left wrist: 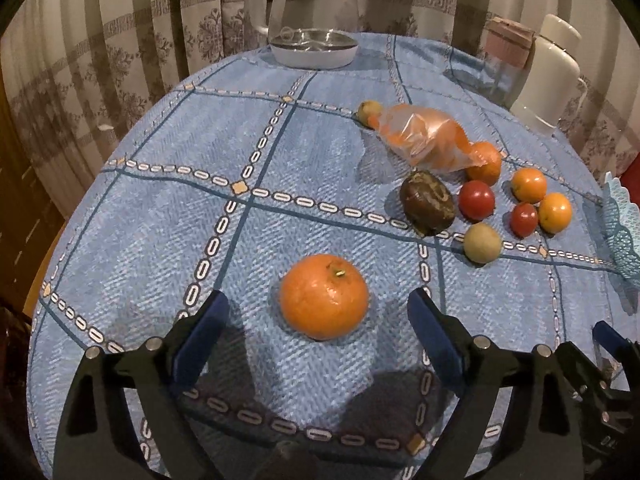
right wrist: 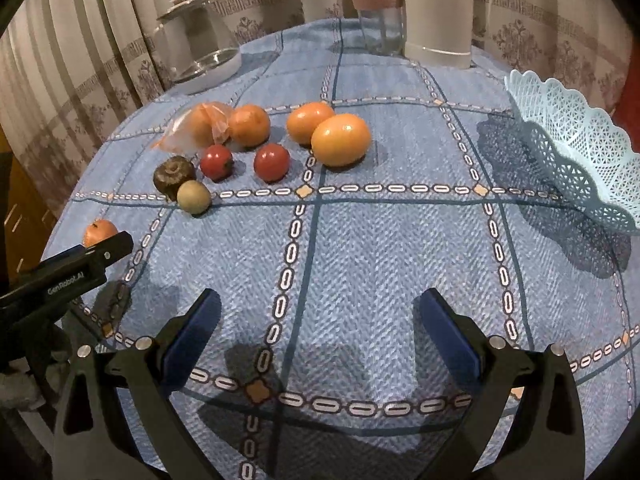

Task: Organize fruits
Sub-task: 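Grasp the tangerine with the left tool while the right tool grasps the large orange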

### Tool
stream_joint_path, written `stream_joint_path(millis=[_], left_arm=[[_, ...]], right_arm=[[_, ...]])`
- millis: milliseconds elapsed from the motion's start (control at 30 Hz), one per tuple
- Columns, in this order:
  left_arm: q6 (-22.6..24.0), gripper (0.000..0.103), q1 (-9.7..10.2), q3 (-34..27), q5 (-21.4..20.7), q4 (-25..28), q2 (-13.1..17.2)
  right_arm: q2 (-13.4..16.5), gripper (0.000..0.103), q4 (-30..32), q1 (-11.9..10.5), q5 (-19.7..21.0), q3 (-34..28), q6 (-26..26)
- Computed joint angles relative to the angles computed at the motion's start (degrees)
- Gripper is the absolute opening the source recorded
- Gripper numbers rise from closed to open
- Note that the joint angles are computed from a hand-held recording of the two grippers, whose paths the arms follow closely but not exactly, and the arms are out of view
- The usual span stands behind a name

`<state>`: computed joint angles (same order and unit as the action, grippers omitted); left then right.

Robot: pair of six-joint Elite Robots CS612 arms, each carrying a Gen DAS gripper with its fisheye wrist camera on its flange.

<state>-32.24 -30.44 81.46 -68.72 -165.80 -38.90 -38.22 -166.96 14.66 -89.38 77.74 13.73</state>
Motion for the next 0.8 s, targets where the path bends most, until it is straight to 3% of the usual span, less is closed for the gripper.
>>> stream_joint_path(millis=[267, 567, 633, 700, 733, 800], left_arm=[[0.16, 0.091, 0.06, 0.10, -0.12, -0.34, 0.18], [1.49, 0.094, 0.06, -0.09, -0.61, -0.01, 0.27], [0.89, 0.088, -0.05, 0.23, 0.36, -0.47, 0.13], [-0.29, 0.064, -0.17, 0.83, 1.87, -1.24, -0.12], [-0.65, 0.060, -0.09, 1.11, 1.81, -1.85, -0.23], [-0.65, 0.041, 0.35, 1.81, -0.30, -4.20, -0.42]], right_arm=[[0.23, 0.101, 3.15, 0.38, -1.54, -0.96, -2.43], [-0.17, 0.101, 5.14, -0.13, 0.87, -0.76, -7.12], [-0.22, 0.101, 5.13, -0.19, 1.13, -0.69, -7.67], [-0.23, 0.101, 4.65, -0.19, 1.20, -0.63, -7.49], [-0.21, 0.101, 4.42, -0.24, 1.58, -0.68, -7.33], [-0.18, 0.101, 3.20, -0.63, 3.10, -0.66, -6.59]])
